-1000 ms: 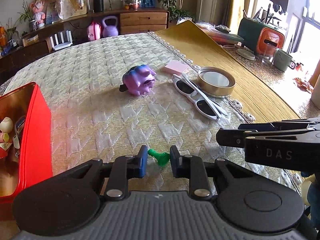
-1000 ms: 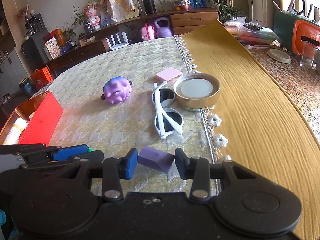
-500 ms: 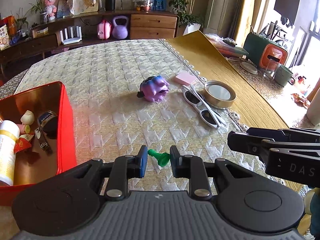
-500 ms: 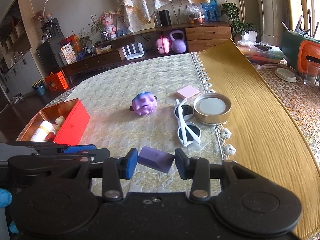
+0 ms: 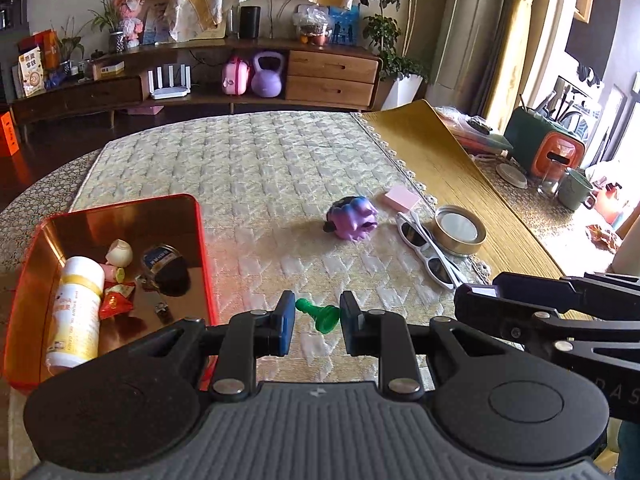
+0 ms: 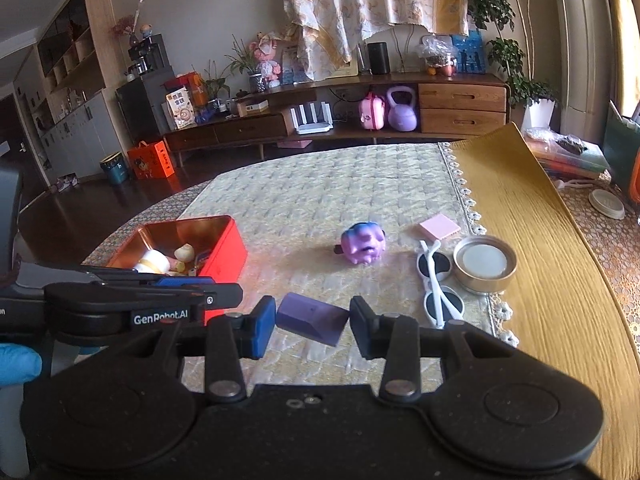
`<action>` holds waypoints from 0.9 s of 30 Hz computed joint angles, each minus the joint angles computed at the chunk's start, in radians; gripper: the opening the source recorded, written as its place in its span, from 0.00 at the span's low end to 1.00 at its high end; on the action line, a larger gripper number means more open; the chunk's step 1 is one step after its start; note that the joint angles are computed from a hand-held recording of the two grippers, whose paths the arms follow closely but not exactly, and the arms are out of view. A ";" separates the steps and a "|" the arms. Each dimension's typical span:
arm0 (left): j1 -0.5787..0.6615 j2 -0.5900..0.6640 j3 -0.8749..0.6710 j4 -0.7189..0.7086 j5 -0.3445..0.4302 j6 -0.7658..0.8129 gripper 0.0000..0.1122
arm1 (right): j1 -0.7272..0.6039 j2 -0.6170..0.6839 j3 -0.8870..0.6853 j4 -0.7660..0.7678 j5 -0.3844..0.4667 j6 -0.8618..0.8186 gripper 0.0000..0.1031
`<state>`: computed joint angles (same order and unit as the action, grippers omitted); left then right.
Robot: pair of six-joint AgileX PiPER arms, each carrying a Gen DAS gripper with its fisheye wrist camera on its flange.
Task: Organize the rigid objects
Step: 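Carry the green cap with the left tool while the right tool carries the purple block to the tin, then open the left tool to drop the green cap while the right tool drops the block into the tin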
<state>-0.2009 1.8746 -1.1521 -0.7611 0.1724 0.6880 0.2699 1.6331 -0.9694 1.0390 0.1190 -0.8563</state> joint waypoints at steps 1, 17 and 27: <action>0.011 -0.005 0.000 0.001 0.003 -0.002 0.21 | 0.009 0.003 -0.011 -0.039 0.004 0.039 0.39; 0.208 0.022 -0.120 0.133 0.075 -0.074 0.21 | 0.196 0.175 -0.301 -0.601 0.073 0.556 0.39; 0.290 0.197 -0.387 0.224 0.191 -0.154 0.21 | 0.268 0.378 -0.565 -0.914 0.195 0.792 0.39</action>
<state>0.0894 2.0716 -1.5388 -0.5366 0.3635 0.5339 0.5382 2.0112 -1.5340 0.1250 0.3142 -0.0648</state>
